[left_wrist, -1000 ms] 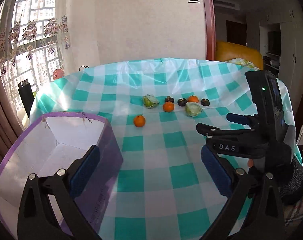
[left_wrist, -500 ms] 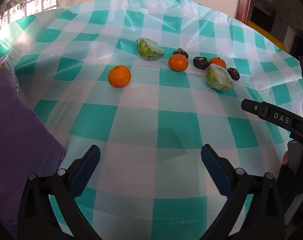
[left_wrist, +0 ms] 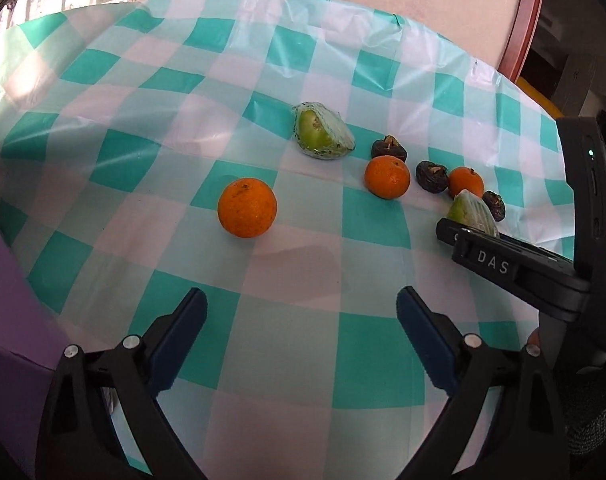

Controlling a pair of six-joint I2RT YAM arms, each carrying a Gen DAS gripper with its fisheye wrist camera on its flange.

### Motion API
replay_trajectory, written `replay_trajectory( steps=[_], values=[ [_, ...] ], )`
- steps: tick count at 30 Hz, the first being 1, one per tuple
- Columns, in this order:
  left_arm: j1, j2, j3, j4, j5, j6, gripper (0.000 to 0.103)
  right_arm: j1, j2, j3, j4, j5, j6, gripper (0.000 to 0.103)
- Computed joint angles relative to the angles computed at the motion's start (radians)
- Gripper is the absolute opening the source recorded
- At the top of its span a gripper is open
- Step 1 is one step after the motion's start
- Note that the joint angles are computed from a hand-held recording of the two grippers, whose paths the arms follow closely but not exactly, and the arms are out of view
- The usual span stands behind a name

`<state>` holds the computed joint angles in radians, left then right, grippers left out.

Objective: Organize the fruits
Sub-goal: 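Grasp the wrapped pale green cabbage half with the right gripper while the left grasps an orange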

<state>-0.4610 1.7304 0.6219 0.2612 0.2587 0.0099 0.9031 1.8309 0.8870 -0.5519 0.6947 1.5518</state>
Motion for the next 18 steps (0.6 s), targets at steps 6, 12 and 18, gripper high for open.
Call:
replay_trajectory(
  steps=[6,12,18],
  values=[
    [0.002,0.101,0.142,-0.035,-0.071,-0.092,0.093,0.021,-0.083,-0.13,0.126,0.026,0.079,0.056],
    [-0.002,0.184,0.273,-0.112,-0.157,-0.122,0.069,0.02,-0.08,-0.125,0.123,0.027,0.085,0.056],
    [0.005,0.17,0.246,-0.09,-0.115,-0.104,0.035,0.022,-0.077,-0.12,0.113,0.027,0.09,0.056]
  ],
)
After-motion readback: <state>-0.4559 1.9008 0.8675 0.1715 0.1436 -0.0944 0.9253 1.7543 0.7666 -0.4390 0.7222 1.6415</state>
